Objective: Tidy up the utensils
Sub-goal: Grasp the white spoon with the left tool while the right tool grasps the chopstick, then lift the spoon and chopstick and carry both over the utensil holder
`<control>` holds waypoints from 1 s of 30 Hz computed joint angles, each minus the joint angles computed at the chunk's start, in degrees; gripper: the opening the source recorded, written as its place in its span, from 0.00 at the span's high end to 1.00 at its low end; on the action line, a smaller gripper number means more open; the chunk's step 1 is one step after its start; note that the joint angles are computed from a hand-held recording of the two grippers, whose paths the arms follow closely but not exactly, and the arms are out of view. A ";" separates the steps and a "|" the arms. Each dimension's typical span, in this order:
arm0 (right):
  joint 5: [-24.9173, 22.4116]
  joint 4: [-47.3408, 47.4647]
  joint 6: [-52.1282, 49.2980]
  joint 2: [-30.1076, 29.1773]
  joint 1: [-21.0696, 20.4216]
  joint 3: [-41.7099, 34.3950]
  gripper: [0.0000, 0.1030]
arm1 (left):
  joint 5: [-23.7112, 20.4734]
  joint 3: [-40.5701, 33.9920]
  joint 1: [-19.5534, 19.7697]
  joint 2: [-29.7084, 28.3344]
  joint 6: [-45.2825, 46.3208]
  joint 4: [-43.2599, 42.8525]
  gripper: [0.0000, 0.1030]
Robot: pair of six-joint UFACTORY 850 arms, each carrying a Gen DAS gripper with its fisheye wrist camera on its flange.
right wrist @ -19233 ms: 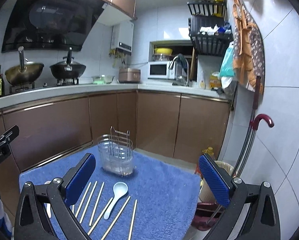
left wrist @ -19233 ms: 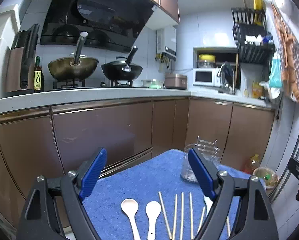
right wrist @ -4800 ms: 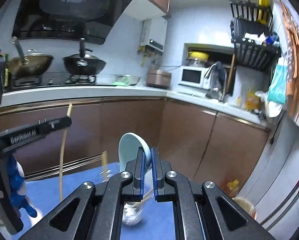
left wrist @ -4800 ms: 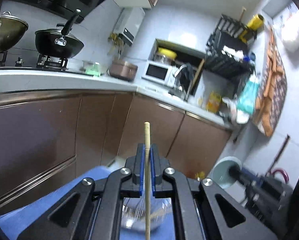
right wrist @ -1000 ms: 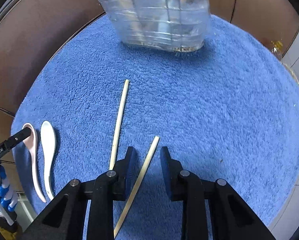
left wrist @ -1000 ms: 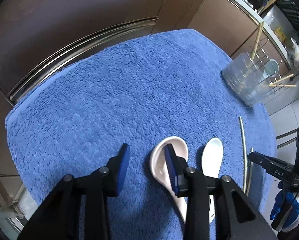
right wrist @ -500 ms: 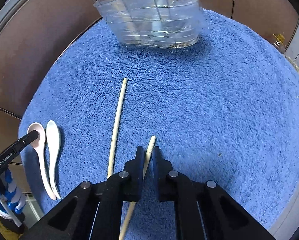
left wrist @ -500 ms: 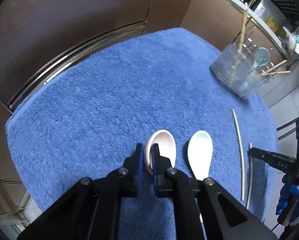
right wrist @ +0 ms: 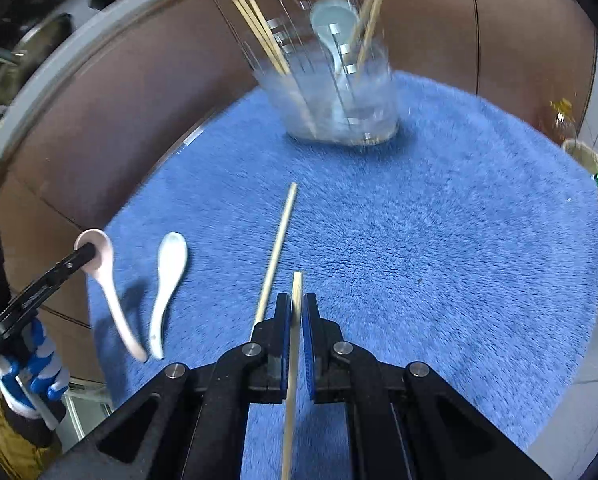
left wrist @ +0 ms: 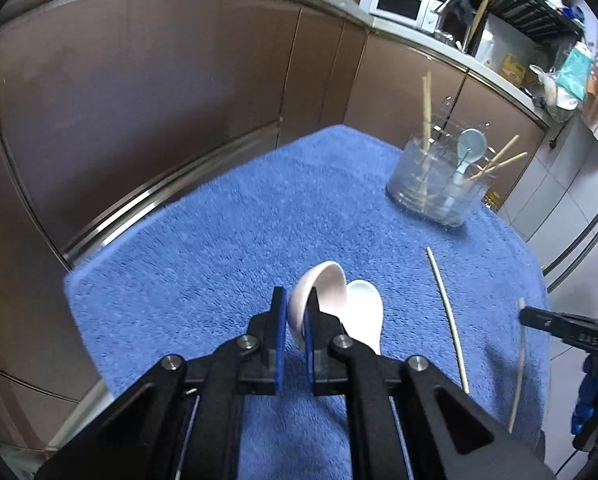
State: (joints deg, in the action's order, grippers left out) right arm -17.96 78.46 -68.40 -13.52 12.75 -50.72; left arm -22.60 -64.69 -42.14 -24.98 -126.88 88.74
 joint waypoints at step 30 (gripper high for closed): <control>-3.35 53.65 -54.68 21.89 0.69 16.04 0.94 | -23.01 -4.55 -17.26 2.80 4.07 2.86 0.93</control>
State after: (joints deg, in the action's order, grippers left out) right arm -21.31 132.12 -123.08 8.37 13.43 -34.68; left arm -45.61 -69.24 -59.40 -22.18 -122.81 91.60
